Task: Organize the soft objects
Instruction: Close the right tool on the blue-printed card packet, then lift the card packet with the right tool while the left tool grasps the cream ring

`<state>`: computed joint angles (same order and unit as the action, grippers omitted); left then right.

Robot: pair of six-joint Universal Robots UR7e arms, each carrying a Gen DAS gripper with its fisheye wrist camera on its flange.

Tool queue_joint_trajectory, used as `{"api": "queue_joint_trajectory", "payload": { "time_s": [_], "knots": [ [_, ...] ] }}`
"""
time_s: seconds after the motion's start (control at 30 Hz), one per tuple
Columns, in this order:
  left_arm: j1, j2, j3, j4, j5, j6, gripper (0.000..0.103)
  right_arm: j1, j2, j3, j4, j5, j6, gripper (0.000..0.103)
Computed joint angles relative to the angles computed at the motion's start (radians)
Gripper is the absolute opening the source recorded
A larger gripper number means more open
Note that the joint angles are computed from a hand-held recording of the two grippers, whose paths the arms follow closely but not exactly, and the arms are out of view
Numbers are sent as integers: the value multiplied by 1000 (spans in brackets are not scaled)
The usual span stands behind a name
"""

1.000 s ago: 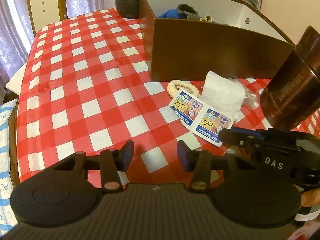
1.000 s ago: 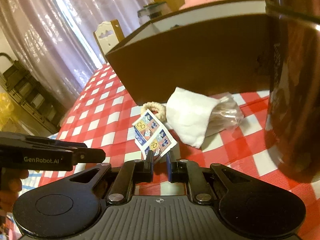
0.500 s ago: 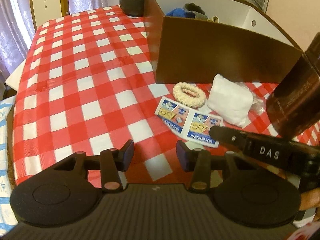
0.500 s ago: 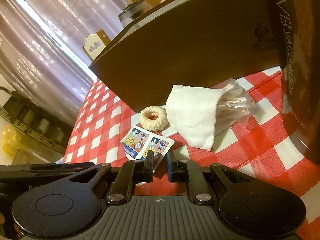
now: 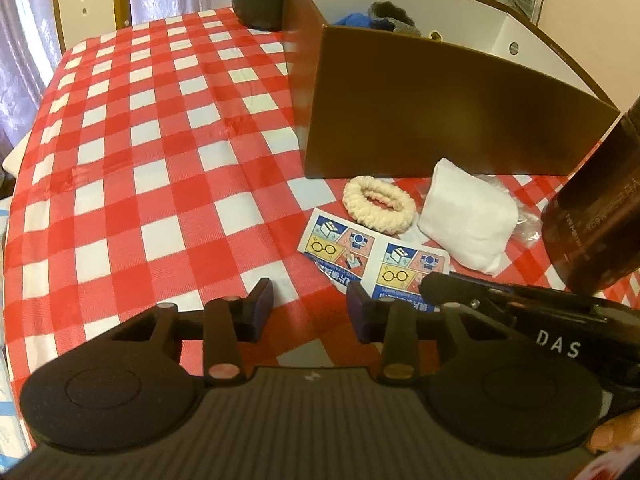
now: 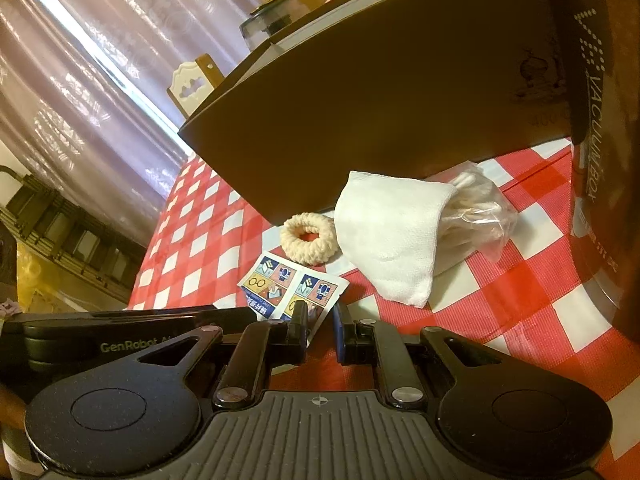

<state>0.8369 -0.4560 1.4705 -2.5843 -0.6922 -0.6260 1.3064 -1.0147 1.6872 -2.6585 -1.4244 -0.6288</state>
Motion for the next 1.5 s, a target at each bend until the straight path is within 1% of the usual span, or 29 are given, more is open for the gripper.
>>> {"api": "queue_joint_trajectory", "payload": {
  "time_s": [0.17,0.23,0.27,0.3,0.37,0.4,0.47,0.57,0.63,0.77,0.8,0.93,1.07,1.13,1.27,1.33,1.43,1.47,1.5],
  "knots": [
    [-8,17,-4,2,38,43,34,0,7,-12,13,4,16,14],
    [-12,23,-1,-4,52,61,31,1,10,-16,16,6,20,14],
    [-13,23,1,-7,56,61,28,2,11,-17,16,5,18,14],
    [-12,20,6,-15,57,59,21,2,11,-16,15,4,14,14],
    [-6,8,28,-73,40,76,16,2,10,-15,15,3,12,14],
    [-4,2,42,-115,25,98,16,1,9,-15,16,3,14,14],
    [-5,-4,62,-180,22,145,15,3,10,-16,16,1,17,14],
    [-9,-1,78,-277,11,249,13,4,10,-16,15,-2,17,14],
    [-6,4,74,-304,-15,290,13,5,11,-16,15,-2,20,14],
    [16,7,47,-230,-74,250,11,3,10,-16,17,-2,29,14],
    [18,8,53,-258,-77,254,11,3,10,-18,19,-1,33,14],
    [31,0,64,-287,-114,236,9,1,16,-30,33,9,67,14],
    [34,2,58,-286,-125,258,5,2,23,-40,56,31,81,14],
    [38,3,56,-291,-136,264,4,6,26,-31,39,33,68,14],
    [42,6,50,-296,-144,275,4,9,38,-34,21,33,89,13],
    [44,4,50,-299,-149,270,4,13,40,-37,13,23,82,13],
    [43,2,50,-291,-148,259,5,13,35,-32,9,17,60,1],
    [42,0,49,-279,-144,249,6,13,31,-31,10,18,55,0],
    [40,-3,49,-270,-141,240,8,12,25,-27,7,20,47,0]
  ]
}}
